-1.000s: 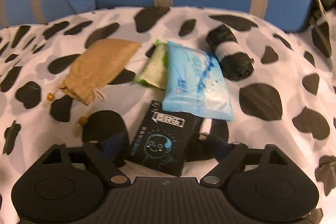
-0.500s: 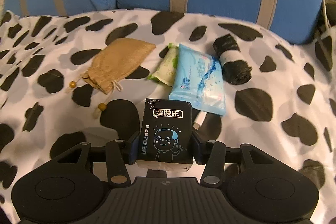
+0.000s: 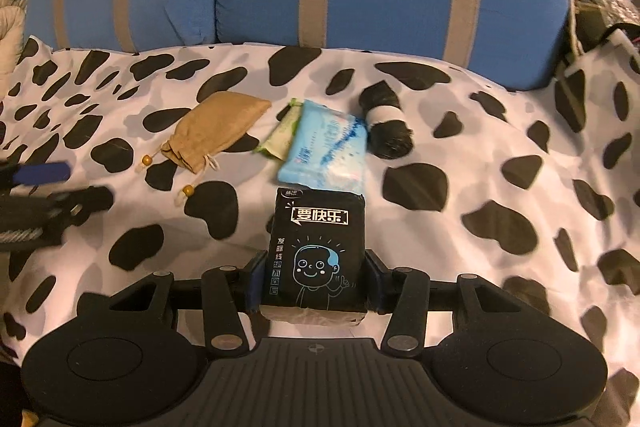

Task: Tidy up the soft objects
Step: 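Close the left tool on the tan drawstring pouch while the right tool holds the black packet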

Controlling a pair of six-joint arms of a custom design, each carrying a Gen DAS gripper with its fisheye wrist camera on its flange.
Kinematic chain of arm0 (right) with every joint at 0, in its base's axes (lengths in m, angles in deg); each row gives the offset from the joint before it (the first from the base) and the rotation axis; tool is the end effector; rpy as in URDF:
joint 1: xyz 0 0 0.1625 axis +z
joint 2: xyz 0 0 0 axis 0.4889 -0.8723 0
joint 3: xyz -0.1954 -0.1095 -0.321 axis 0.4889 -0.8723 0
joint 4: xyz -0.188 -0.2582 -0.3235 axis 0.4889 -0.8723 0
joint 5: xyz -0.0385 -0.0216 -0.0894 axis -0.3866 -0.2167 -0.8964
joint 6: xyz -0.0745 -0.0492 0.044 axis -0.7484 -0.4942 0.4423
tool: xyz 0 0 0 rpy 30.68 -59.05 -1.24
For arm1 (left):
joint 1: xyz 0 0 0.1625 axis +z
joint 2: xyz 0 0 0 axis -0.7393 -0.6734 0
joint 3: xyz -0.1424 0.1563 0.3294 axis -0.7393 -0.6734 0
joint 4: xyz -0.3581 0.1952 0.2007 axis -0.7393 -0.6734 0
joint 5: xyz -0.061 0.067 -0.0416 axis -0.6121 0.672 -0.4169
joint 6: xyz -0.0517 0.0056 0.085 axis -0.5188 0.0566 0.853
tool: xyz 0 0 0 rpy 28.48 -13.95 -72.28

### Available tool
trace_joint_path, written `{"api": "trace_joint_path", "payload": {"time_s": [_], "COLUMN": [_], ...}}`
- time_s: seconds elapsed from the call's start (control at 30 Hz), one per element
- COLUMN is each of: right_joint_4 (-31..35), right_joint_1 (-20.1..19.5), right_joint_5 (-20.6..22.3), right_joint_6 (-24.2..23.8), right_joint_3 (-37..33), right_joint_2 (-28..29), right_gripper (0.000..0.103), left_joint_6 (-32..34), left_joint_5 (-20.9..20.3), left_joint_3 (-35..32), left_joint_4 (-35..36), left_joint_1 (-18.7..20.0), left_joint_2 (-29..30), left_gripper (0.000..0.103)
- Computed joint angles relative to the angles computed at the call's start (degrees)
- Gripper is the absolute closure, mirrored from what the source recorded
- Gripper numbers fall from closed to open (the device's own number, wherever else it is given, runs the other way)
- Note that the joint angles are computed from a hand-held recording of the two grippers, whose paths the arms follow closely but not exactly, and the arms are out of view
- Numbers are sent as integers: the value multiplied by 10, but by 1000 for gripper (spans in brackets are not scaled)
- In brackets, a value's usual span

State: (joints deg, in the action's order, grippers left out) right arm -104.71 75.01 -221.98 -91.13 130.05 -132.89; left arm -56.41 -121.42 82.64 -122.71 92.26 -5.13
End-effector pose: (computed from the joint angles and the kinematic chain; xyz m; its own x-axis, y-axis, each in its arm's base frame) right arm 0.1856 -0.4777 0.2553 -0.7170 0.1000 0.6899 -0.3949 0.7573 -0.5201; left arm -0.2769 -0.5470 0.1384 -0.6049 0.4936 -0.6249 0.7593 0.5939 -0.2659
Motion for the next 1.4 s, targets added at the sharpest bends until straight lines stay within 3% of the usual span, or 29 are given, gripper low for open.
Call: {"api": "trace_joint_path", "payload": {"time_s": [0.3,0.5,0.67,0.87,0.93,1.0,1.07,1.17,1.4], "right_joint_4": [47,98,114,128,131,134,138,140,136], "right_joint_1": [14,15,16,10,8,6,6,5,7], "right_joint_5": [-7,6,20,34,38,42,44,47,45], "right_joint_6": [26,69,88,100,105,108,110,109,109], "right_joint_3": [51,78,87,83,82,80,79,77,69], "right_joint_2": [-85,-139,-158,-157,-158,-157,-156,-153,-139], "right_gripper": [52,51,51,51,51,51,51,51,51], "left_joint_6": [121,214,230,240,217,164,125,111,77], "left_joint_5": [12,31,42,40,38,29,24,35,17], "left_joint_3": [-42,-72,-102,-126,-136,-150,-160,-165,-143], "left_joint_4": [-75,-121,-108,-107,-93,-56,-26,-1,38], "left_joint_1": [5,14,26,39,43,49,54,53,55], "left_joint_2": [85,140,171,193,195,192,189,184,148], "left_gripper": [28,28,45,47,47,52,69,84,91]}}
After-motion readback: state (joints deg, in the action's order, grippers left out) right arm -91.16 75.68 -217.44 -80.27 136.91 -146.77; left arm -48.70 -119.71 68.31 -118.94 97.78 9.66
